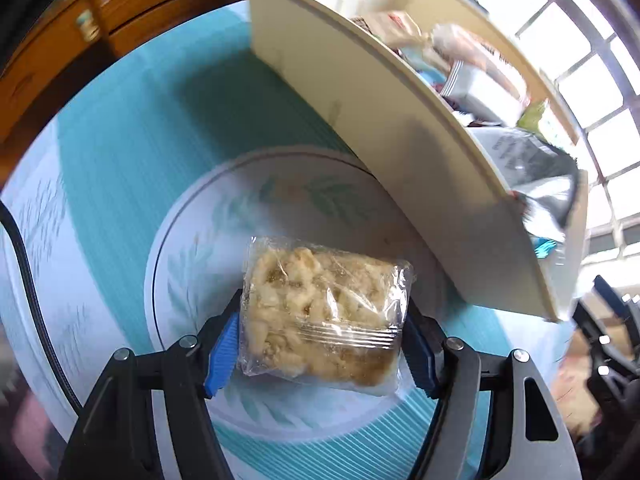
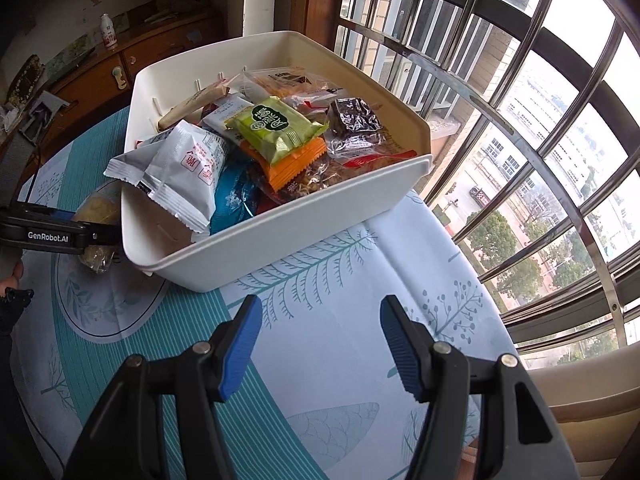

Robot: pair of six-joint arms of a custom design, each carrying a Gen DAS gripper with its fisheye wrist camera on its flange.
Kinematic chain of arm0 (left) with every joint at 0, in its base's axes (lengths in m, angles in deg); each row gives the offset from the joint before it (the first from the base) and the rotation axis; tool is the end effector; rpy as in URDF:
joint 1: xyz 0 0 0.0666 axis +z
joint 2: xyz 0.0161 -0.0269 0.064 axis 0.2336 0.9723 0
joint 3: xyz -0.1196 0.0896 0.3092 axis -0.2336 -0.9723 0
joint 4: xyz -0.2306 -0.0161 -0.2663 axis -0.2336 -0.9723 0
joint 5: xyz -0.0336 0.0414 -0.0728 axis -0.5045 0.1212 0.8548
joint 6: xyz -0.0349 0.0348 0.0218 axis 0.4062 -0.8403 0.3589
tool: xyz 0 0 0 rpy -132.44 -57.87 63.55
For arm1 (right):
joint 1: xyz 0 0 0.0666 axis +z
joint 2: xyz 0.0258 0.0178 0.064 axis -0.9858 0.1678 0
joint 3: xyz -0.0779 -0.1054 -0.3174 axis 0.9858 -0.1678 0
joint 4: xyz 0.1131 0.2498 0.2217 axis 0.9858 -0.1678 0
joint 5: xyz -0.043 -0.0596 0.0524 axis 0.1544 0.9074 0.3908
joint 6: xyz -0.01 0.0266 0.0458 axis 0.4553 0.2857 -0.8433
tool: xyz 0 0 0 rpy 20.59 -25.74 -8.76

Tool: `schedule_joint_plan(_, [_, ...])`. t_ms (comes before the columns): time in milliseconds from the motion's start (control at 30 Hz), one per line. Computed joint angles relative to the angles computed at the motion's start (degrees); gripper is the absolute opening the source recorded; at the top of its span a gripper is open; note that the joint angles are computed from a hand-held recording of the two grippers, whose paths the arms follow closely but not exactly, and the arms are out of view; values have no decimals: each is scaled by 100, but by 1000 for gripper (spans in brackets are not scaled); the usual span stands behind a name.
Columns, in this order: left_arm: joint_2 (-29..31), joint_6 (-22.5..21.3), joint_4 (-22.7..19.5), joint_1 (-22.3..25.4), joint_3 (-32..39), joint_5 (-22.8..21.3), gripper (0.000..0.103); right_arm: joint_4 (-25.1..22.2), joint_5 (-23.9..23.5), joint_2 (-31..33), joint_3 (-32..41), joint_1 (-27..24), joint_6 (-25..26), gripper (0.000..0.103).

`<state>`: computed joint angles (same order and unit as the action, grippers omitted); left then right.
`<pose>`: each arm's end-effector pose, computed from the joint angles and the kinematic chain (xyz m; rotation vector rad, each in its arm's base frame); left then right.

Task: Organize snacks
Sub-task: 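Lift the cracker bag with the left tool and carry it over the tray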

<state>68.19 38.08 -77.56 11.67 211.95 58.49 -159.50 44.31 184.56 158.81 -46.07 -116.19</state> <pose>0.6066 -0.0274 0.3495 0.3400 2.9616 -0.3045 0.4465 0.2885 0.4199 0.1336 2.6766 -0.1549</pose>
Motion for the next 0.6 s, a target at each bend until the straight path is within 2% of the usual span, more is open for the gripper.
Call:
schedule_joint_plan(167, [-892, 393, 427, 128, -1043, 18, 69, 41, -14, -102, -77, 2, 47, 62])
schedule_joint_plan(267, [-1160, 696, 452, 117, -1134, 125, 69, 101, -37, -204, -202, -7, 62, 62])
schedule_joint_plan(300, [-1098, 829, 437, 63, -948, 161, 69, 101, -50, -229, -236, -17, 63, 62])
schedule_joint_plan(433, [-1612, 1157, 696, -80, -1345, 252, 69, 172, -85, -384, -441, -80, 54, 62])
schedule_joint_plan(533, [-1609, 1512, 625, -340, -997, 91, 69, 335, -282, -522, -603, -202, 116, 62])
schedule_joint_plan(600, [-1560, 1899, 481, -546, -571, 43, 69, 396, -462, -583, -630, -309, 220, 62])
